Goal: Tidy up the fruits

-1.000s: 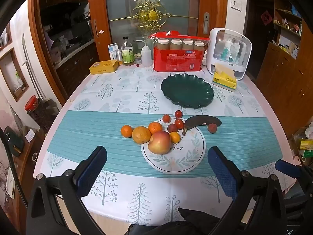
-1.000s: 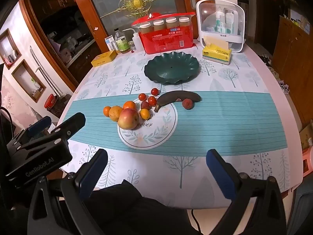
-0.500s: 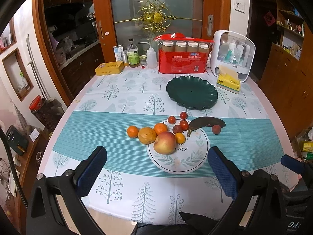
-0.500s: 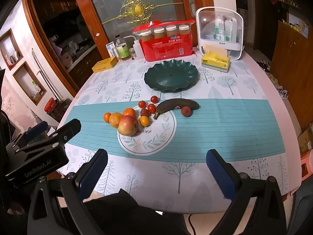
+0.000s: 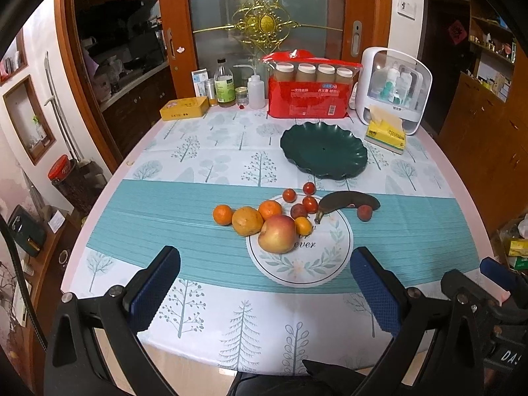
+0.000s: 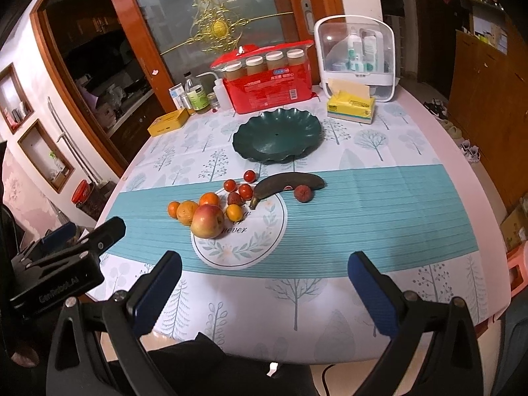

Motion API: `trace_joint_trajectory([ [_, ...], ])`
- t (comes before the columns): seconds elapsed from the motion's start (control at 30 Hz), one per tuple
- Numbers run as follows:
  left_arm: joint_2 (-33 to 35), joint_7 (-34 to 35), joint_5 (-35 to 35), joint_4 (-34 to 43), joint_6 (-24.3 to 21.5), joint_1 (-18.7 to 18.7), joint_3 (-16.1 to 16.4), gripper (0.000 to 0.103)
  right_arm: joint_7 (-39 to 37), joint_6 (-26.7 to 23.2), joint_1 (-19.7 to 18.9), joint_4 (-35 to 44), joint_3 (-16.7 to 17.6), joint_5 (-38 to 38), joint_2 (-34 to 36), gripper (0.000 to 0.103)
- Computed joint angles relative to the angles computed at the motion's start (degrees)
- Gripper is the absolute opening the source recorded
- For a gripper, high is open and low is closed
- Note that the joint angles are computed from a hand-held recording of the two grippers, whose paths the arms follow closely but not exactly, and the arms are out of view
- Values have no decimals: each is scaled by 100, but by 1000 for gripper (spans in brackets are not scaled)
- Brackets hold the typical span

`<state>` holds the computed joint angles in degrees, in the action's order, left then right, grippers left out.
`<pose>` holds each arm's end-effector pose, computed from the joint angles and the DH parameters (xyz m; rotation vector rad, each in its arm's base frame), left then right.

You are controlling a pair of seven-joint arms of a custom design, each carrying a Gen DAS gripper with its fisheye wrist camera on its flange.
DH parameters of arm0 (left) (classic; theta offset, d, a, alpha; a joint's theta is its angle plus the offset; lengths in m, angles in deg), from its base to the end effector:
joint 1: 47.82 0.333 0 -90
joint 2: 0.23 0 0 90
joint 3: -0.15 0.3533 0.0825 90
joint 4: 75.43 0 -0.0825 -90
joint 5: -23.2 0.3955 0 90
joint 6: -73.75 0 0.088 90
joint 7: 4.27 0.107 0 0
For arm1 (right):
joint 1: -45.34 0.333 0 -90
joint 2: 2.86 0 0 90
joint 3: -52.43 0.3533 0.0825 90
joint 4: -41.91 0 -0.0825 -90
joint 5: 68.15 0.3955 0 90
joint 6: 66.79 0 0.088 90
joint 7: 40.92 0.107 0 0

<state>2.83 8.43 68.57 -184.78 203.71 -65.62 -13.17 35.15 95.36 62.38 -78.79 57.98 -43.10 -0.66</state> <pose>0.5391 -0.3011 0.5391 -2.0564 1.3956 -0.5121 0.5681 0.2123 0.5061 -1.9385 1.4812 -0.2925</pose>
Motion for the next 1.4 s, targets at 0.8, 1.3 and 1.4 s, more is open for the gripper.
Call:
trace_joint_trajectory([
  [0.8, 1267, 1169, -1794, 867, 414, 282, 445, 102, 1411, -291, -144, 1114, -123, -1799, 1107, 96],
  [1.3, 2972, 2636, -3387, 2883, -882, 480, 591, 96, 920, -2316, -255, 3969, -40, -1832, 3121, 90],
  [1.4, 3317, 2801, -3580, 3338, -1206, 497, 612, 92, 906, -2892, -245, 4723, -51, -1795, 3662, 84],
])
